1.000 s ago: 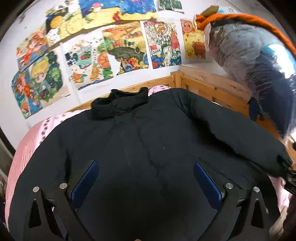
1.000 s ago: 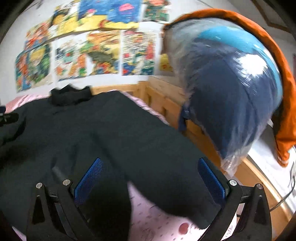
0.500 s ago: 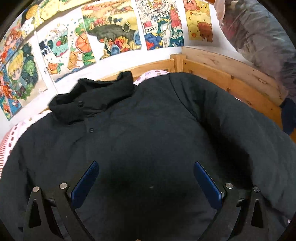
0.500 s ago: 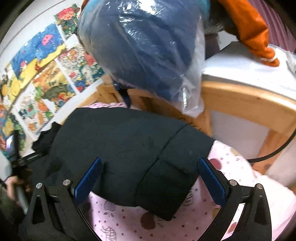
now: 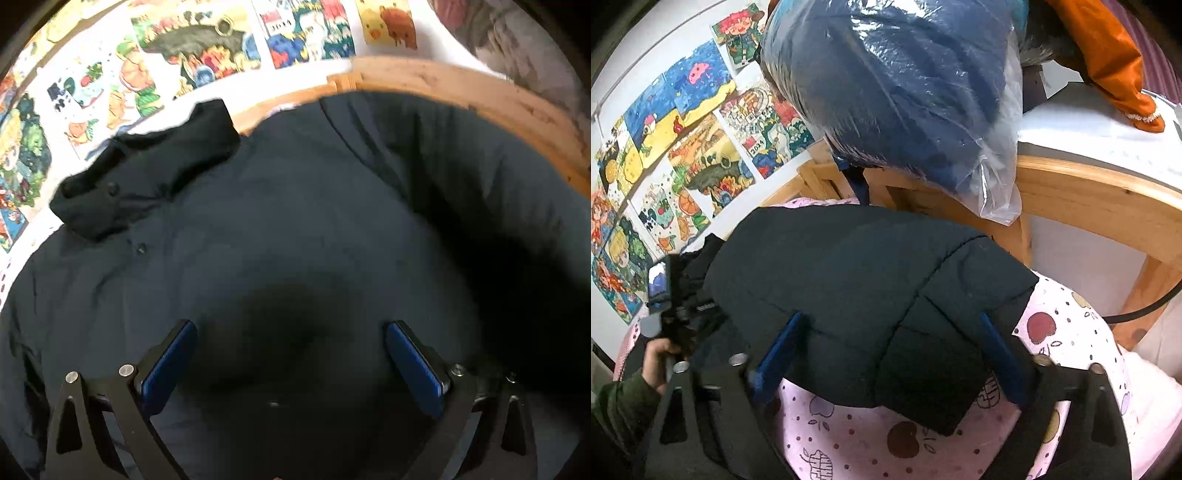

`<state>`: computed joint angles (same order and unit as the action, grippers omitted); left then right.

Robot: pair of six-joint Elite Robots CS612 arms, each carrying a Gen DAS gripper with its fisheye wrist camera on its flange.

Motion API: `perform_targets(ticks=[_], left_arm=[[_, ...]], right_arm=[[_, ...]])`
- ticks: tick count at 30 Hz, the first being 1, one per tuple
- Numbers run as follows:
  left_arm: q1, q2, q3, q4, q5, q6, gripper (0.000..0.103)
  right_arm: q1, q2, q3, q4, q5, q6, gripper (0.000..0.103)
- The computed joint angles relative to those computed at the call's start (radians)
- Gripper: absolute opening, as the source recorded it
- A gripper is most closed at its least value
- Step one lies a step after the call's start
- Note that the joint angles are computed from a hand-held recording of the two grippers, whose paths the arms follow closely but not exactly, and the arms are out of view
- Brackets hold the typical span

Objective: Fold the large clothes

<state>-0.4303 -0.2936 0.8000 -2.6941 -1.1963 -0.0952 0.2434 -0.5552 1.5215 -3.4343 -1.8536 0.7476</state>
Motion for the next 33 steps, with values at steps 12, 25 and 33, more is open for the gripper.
perform_targets(ticks=[12,25,33], left_arm=[[0.019,-0.086,0.121,-0.047,-0.097,-0.067,0.103],[0.162,-0.384,0.566,-0.194,-0.335,-0.258,0.103],[0.247,-0.455,0.742,-0.323,-0.323,-0.397,0.103]], right_arm=[[0.02,-0.039,0.01,-0.079,0.028,-0.112,0.029],[0.097,-0.058,-0.233,-0.028,0.294,-0.575,0.029],[0.172,0.066,-0.533,0.327,0.456,-0.756,0.039]])
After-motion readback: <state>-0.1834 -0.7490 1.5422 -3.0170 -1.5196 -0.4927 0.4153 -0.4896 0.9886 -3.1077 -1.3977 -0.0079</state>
